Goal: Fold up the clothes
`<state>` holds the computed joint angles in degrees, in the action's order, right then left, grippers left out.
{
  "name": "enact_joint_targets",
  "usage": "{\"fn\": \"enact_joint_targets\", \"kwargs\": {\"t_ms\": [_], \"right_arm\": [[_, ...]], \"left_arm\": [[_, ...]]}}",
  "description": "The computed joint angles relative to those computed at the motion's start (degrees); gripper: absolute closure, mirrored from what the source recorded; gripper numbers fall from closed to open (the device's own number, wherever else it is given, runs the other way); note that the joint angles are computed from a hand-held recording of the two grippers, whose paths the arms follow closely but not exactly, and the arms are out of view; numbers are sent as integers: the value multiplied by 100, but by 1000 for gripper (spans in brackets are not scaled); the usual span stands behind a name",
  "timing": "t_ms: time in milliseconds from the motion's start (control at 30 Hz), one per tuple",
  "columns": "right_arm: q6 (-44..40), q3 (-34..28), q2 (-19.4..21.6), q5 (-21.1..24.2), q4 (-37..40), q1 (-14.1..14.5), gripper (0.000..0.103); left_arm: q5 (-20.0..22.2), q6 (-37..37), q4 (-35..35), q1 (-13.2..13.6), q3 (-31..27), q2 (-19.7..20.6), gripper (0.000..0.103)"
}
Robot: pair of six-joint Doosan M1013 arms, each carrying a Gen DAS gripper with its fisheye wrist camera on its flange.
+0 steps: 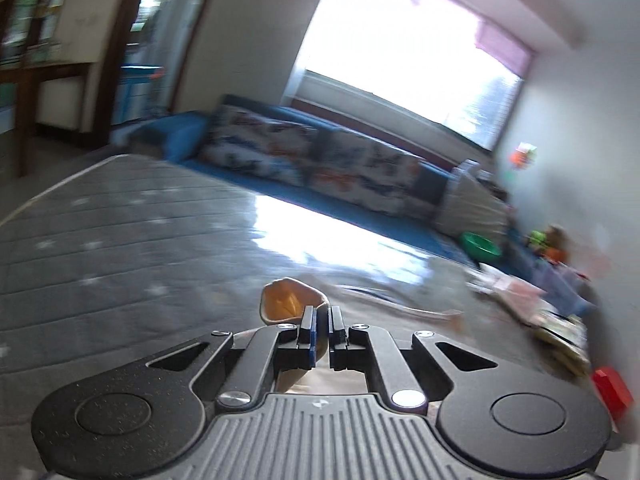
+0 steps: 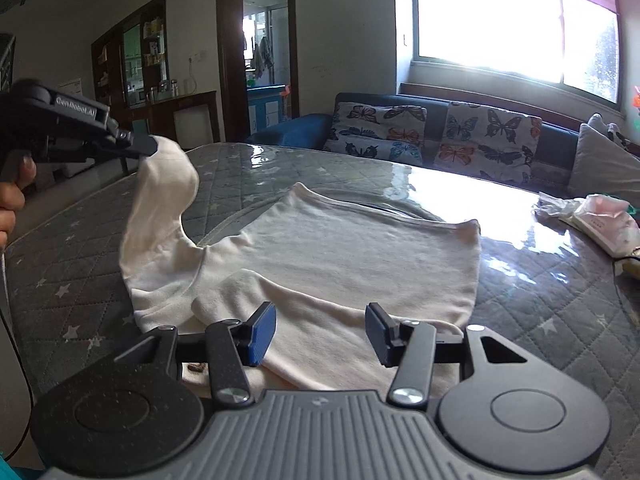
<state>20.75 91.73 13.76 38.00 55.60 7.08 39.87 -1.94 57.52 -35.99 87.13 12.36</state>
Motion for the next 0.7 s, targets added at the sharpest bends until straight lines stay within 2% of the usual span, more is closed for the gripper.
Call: {"fn": "enact_joint_targets", "kwargs": {"t_ms": [200,333,533,633,700], "right_arm": [[43,86,-36,-49,86,-156,53],[152,129,-50,-72,70,-248,53],[388,128,-33,-60,-49,-313,53],[482,129,-25,-57,-115,-316,53],[506,131,-26,-55,-124,-304,53]], "left_arm": [[-622,952,-763,-59,-466,390,97],[-988,1717,-1604,-31,-697,632,97],[-1051,2959,-2839,-27,-919,900,96],[-1060,3576,-3491,7,-918,945,91],[-1097,3926,-3825,28,-911,972,81]]}}
